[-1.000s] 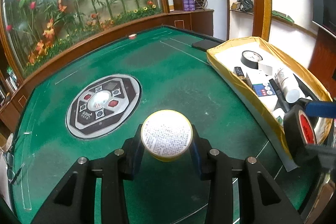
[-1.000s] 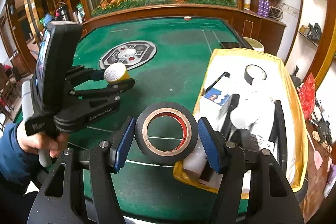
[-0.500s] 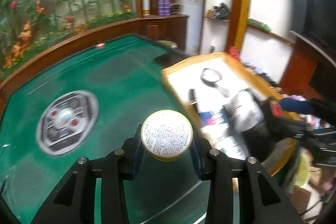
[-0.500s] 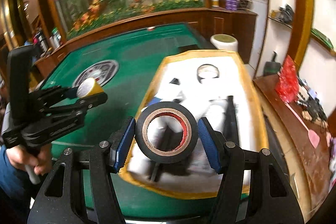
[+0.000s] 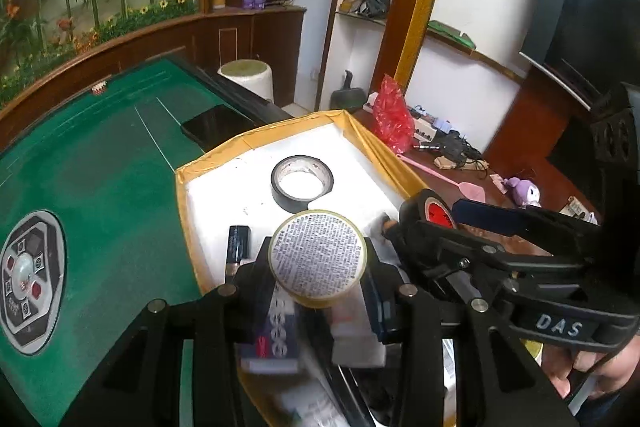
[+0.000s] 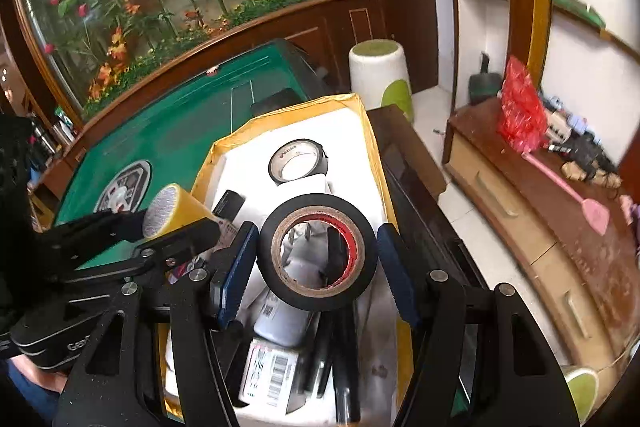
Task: Organize rigid objects
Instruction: 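Carry the tin and black-and-red tape roll into the tray and release both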
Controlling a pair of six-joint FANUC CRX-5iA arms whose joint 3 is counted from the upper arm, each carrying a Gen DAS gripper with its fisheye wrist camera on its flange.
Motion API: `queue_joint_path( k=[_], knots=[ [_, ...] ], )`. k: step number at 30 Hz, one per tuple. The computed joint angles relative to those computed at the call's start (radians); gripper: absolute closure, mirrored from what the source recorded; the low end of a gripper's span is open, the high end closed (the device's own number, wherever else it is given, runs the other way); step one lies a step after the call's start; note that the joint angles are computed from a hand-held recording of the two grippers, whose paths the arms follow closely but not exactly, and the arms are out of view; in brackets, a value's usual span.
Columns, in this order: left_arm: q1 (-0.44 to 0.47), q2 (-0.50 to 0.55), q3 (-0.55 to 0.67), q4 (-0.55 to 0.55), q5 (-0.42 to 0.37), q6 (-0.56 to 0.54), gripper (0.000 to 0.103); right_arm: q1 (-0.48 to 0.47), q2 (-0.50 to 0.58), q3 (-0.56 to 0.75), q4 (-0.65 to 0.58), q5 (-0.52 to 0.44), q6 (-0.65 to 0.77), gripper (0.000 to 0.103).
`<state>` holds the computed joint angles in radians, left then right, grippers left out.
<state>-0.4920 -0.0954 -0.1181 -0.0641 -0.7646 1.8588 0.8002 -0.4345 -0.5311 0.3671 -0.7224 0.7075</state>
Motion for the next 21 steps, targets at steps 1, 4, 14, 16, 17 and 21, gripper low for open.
queue_joint_path(
  k=[1, 4, 14, 16, 17, 21],
  knots=[
    [0.0, 0.009, 0.008, -0.005, -0.004, 0.006, 0.063, -0.009, 0.014, 0.01, -0.012, 0.002, 0.017, 0.041],
    [0.009, 0.032, 0.025, -0.01, -0.021, 0.025, 0.063, -0.039, 0.056, 0.044, -0.064, 0.012, 0.062, 0.041],
    [0.023, 0.054, 0.026, -0.009, -0.017, 0.032, 0.062, -0.085, 0.136, 0.108, -0.133, 0.034, 0.129, 0.041],
    [0.022, 0.057, 0.031, -0.018, -0.023, 0.042, 0.06, -0.08, 0.145, 0.105, -0.109, 0.041, 0.108, 0.041],
    [0.023, 0.057, 0.031, -0.022, -0.025, 0.049, 0.058, -0.079, 0.147, 0.103, -0.101, 0.046, 0.098, 0.04],
    [0.031, 0.042, 0.016, -0.013, -0.004, 0.048, 0.039, -0.078, 0.14, 0.094, -0.081, 0.059, 0.069, 0.037]
  ],
)
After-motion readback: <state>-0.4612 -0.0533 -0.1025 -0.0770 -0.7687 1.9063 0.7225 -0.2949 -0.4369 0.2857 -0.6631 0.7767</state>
